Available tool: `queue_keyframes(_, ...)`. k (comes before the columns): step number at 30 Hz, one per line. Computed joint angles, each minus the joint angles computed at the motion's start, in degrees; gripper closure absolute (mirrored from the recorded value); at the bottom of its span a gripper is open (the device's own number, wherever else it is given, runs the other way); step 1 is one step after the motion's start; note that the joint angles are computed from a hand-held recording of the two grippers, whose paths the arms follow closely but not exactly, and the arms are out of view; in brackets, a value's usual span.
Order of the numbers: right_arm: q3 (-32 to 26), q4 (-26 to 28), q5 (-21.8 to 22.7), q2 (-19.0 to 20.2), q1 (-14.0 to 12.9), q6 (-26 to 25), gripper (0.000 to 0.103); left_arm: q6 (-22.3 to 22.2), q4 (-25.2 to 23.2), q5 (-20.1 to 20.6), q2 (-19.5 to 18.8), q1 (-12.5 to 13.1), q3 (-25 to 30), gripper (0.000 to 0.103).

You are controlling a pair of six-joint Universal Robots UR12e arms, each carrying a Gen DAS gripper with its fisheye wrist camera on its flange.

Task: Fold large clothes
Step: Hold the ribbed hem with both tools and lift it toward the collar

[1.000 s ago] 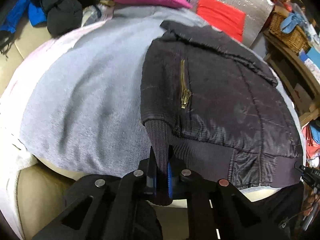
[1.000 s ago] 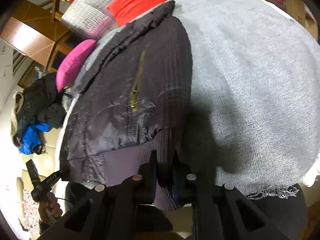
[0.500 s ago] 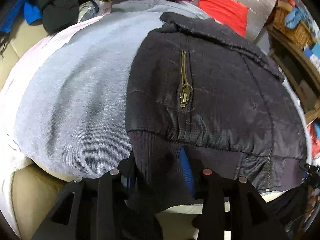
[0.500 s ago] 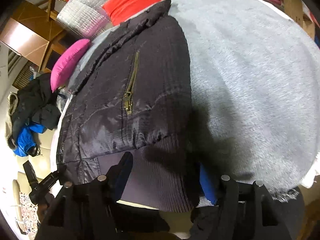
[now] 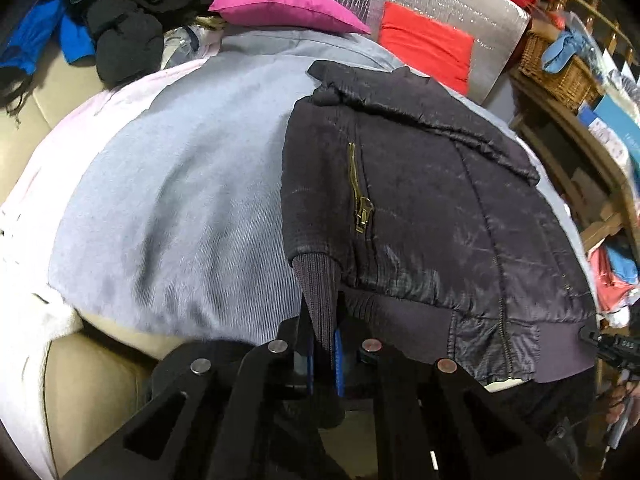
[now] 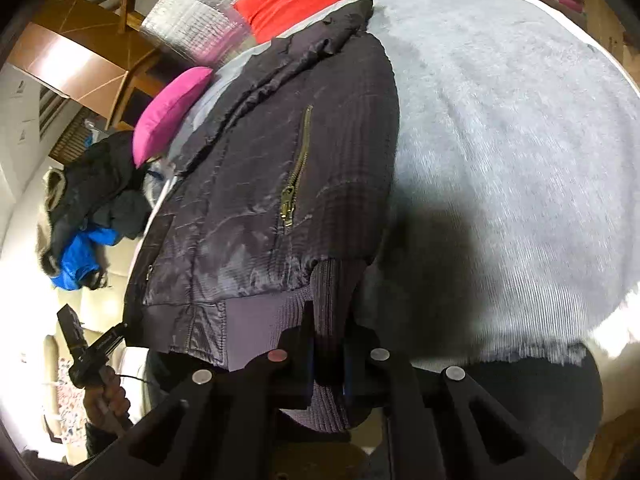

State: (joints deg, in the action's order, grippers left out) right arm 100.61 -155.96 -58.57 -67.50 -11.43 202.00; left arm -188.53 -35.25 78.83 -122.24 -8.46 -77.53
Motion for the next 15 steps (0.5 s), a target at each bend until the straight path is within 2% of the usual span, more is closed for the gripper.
queue_keyframes(5, 2.4, -1.2, 3.0, -2.0, -1.2, 0.8, 0.092, 0.1, 1.1, -2.1, 1.6, 0.5, -1.3, 0.095)
queue_keyframes(15, 3.1, -3.5, 3.6, -3.2, -1.2, 1.3, 0.092, 0.8, 1.6, -2.9, 2.5, 0.8, -1.6, 0.095)
